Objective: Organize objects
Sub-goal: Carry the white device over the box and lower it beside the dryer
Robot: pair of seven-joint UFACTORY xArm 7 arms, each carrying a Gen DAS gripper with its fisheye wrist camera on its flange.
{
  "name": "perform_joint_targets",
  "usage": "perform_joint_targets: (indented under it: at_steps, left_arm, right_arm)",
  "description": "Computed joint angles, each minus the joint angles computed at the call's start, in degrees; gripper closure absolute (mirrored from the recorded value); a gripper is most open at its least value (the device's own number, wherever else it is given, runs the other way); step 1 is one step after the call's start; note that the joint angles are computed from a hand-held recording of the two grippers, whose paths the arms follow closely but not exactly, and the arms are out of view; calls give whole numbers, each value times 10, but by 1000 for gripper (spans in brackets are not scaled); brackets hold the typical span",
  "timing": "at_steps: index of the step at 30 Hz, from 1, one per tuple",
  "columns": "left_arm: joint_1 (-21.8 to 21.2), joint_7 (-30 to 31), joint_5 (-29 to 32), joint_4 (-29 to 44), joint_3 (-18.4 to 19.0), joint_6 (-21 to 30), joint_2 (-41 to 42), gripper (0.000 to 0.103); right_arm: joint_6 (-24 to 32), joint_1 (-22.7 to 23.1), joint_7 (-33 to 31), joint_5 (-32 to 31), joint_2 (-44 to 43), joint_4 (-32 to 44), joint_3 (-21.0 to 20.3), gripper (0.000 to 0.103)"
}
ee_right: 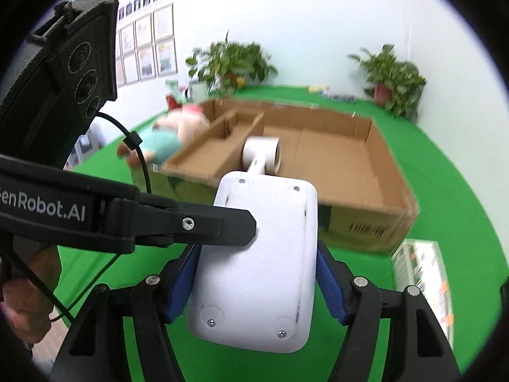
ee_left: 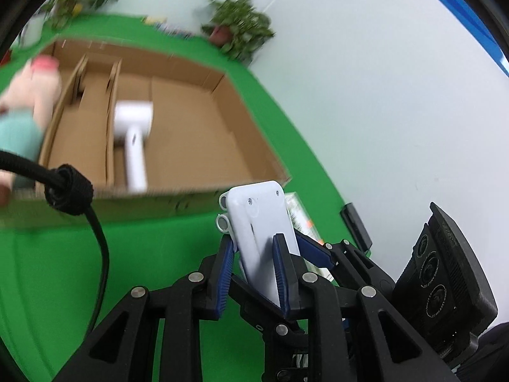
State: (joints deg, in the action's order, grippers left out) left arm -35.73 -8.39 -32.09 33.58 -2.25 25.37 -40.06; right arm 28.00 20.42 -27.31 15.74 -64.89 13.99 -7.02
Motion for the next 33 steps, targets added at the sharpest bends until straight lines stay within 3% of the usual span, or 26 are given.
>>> perform_joint_targets:
  at_steps: [7, 14, 18, 24, 33]
  left_arm:
    - [22, 14, 41, 72, -2, 36, 7, 82]
    - [43, 54, 42, 165, 17, 91, 59, 82]
    - [59, 89, 11, 244, 45, 151, 130, 82]
    - [102, 121, -20, 335, 55, 218, 218, 82]
    - [168, 147, -64, 335, 22, 234, 269, 82]
  right_arm:
    - [-55, 9, 16, 0, 19, 31, 4, 35]
    - [-95, 26, 32, -2, 106, 95, 3, 35]
    - [-76, 22, 56, -5, 174, 152, 18, 35]
    - [-42, 25, 59, 14, 265, 229, 11, 35]
    - [-3, 25, 14, 86, 328, 255, 1, 35]
